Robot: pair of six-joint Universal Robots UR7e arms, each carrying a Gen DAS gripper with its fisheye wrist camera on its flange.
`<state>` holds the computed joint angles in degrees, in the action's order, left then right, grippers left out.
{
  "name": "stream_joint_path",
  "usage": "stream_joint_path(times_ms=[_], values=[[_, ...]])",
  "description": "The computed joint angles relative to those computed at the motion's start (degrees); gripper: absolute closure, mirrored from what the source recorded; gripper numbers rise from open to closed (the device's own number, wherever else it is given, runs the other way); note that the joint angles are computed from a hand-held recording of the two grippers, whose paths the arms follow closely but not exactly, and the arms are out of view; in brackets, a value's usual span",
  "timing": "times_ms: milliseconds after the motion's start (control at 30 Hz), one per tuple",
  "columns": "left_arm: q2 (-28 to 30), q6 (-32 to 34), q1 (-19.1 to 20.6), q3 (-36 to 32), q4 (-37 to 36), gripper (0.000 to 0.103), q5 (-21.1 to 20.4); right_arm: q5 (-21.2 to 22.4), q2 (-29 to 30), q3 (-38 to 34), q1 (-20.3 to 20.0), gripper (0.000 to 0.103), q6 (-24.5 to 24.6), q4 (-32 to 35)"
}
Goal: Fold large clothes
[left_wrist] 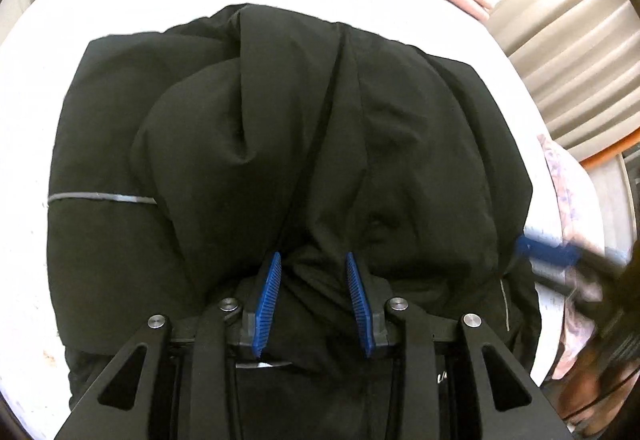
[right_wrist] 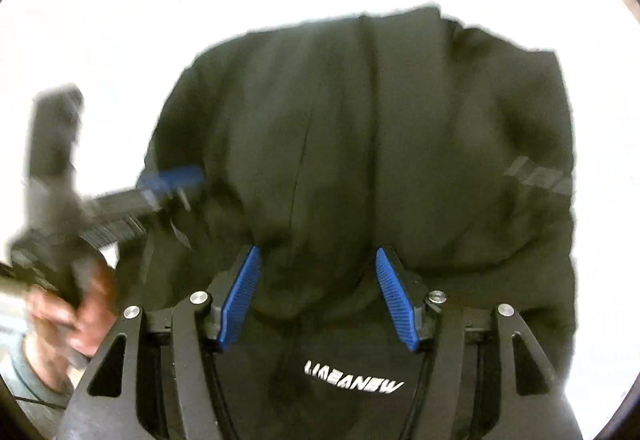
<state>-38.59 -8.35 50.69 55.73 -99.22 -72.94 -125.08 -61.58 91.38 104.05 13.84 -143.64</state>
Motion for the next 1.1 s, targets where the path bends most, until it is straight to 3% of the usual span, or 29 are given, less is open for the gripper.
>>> stream_joint_path(times_ms=[133, 233, 300, 400, 533, 667, 800, 1000, 1100], values=[[-0.9, 0.3, 0.3, 2.5, -2.9, 0.067, -0.2, 2.5, 2.3, -4.5, -2.7, 0.039, 1.4, -1.5], [-3.6, 1.4, 1.0, 5.7, -3.8, 0.067, -0.5, 1.5, 5.1, -5.6, -5.9, 0.041, 6.7, 3.7], [-3.8, 2.3, 1.4, 6.2, -4.4, 0.067, -0.9, 4.5, 4.7, -3.0, -7.2, 0.043, 7.2, -1.4], [-4.6, 2.3, 1.3, 6.0, -3.2, 0.067, -0.8, 5.3, 4.0, -2.1, -6.8, 0.043, 7.7, -2.7], [-8.0, 1.7, 0.0, 6.8, -3.0, 0.067, 0.1, 6.1, -1.3, 3.1, -5.1, 0.041, 9.2, -4.1], [-12.7, 1.7, -0.2, 8.1, -0.1, 0.065, 2.1, 1.5, -6.5, 10.1, -2.2, 0.037, 11.4, -5.7], [-16.7, -1.3, 0.8, 8.8, 7.1, 0.064, 6.1, -5.4, -13.3, 17.6, 1.5, 0.034, 19.9, 3.0], [-25.0, -11.4, 3.9, 13.8, 14.8, 0.064, 8.4, -7.2, -23.8, 26.8, 2.9, 0.034, 33.3, 18.0], [-30.4, -17.3, 5.1, 18.8, 15.1, 0.064, 7.5, -7.3, -27.5, 30.6, 2.7, 0.034, 35.2, 19.3]])
